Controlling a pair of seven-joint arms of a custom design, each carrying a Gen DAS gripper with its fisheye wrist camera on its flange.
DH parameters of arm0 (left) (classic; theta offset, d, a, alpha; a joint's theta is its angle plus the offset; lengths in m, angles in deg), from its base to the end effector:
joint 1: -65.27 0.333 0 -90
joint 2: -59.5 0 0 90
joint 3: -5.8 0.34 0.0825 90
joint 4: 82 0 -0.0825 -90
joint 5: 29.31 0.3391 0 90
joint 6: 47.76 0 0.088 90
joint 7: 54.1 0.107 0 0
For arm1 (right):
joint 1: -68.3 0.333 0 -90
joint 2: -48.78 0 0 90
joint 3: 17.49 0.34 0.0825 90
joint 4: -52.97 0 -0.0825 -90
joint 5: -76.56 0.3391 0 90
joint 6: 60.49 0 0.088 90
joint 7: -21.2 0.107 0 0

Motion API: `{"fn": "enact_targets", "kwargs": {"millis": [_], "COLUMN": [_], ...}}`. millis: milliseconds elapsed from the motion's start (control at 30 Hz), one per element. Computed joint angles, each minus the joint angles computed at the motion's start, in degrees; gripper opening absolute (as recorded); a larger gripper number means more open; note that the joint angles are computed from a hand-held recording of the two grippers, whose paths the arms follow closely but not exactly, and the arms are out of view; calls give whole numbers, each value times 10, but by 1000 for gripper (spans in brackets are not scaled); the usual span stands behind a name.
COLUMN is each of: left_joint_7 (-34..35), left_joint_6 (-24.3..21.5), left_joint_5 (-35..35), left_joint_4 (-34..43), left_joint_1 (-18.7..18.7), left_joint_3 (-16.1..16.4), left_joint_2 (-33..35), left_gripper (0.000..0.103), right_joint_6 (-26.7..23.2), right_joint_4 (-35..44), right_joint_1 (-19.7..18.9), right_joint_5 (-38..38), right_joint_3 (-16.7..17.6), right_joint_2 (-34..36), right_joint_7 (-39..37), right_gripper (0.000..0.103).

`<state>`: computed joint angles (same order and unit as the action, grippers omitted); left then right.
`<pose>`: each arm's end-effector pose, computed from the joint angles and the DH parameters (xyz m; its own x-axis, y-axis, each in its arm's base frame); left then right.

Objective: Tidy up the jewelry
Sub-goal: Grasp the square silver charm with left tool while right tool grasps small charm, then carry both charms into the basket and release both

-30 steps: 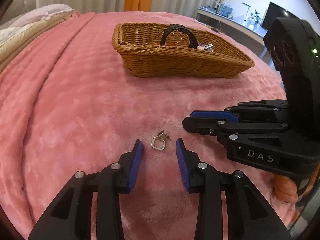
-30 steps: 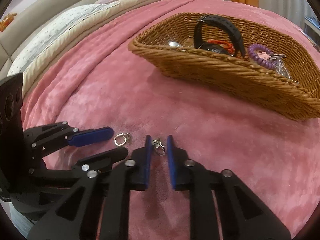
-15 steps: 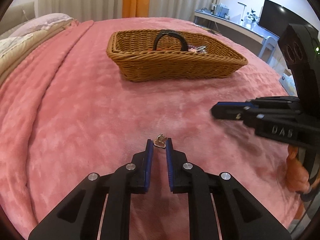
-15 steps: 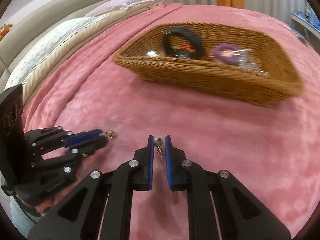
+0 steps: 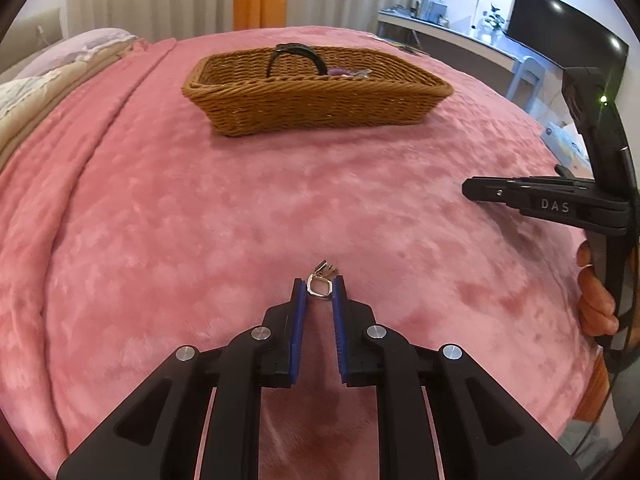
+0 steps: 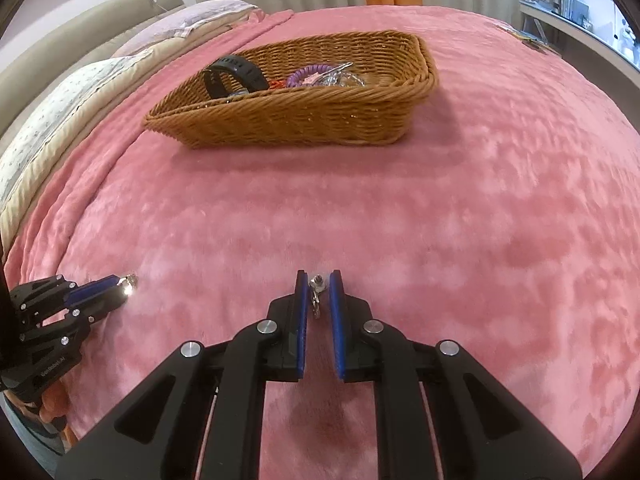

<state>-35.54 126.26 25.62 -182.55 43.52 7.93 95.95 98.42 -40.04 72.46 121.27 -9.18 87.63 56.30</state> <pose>0.6090 -0.2881 0.3100 -0.0714 -0.9926 0.0985 -0.7722 -0.0075 -0.6353 0.6971 0.1012 0.3174 0.4789 -0.8597 -0.1775 -0.7482 -0.2940 -0.5948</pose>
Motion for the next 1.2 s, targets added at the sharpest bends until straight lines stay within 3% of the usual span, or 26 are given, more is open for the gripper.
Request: {"fn": "enact_targets", "kwargs": {"millis": [133, 200, 267, 333, 400, 700, 800, 833, 867, 1033, 1200], "left_joint_7": [7, 5, -17, -21, -6, -5, -9, -10, -14, -71, -190], "left_joint_6": [31, 32, 30, 17, 1, -36, -43, -43, -39, -20, -4], "left_joint_5": [-7, -10, -1, -2, -11, -2, 10, 15, 23, 80, 194], "left_joint_4": [-17, -19, -16, -7, 7, 34, 38, 40, 39, 33, 32], "left_joint_1": [10, 3, -18, -18, -8, -16, -21, -22, -24, -44, -76], "left_joint_3": [-6, 0, 25, 24, 8, 5, 7, 7, 10, 39, 81], "left_joint_2": [-5, -7, -7, -2, 6, 20, 20, 21, 20, 13, 0], "left_gripper": [21, 27, 36, 37, 37, 37, 26, 13, 13, 13, 13], "right_joint_6": [10, 5, -3, 3, 8, 16, 34, 39, 39, 40, 42], "right_joint_4": [-23, -31, -37, -44, -49, -5, -11, -15, -18, -35, -57], "right_joint_1": [-9, -20, -29, -32, -29, 12, 6, 2, -4, -29, -44], "right_joint_5": [11, 23, 38, 55, 62, 10, 2, 3, 7, 41, 95], "right_joint_3": [10, 20, 25, 28, 24, -16, -2, 5, 12, 40, 56], "right_joint_2": [-12, -17, -21, -25, -27, 2, 1, 0, -2, -14, -35], "right_joint_7": [-32, -54, -75, -96, -106, -37, -56, -67, -77, -134, -188], "right_gripper": [12, 20, 37, 42, 42, 42, 32, 23, 13, 11, 11]}}
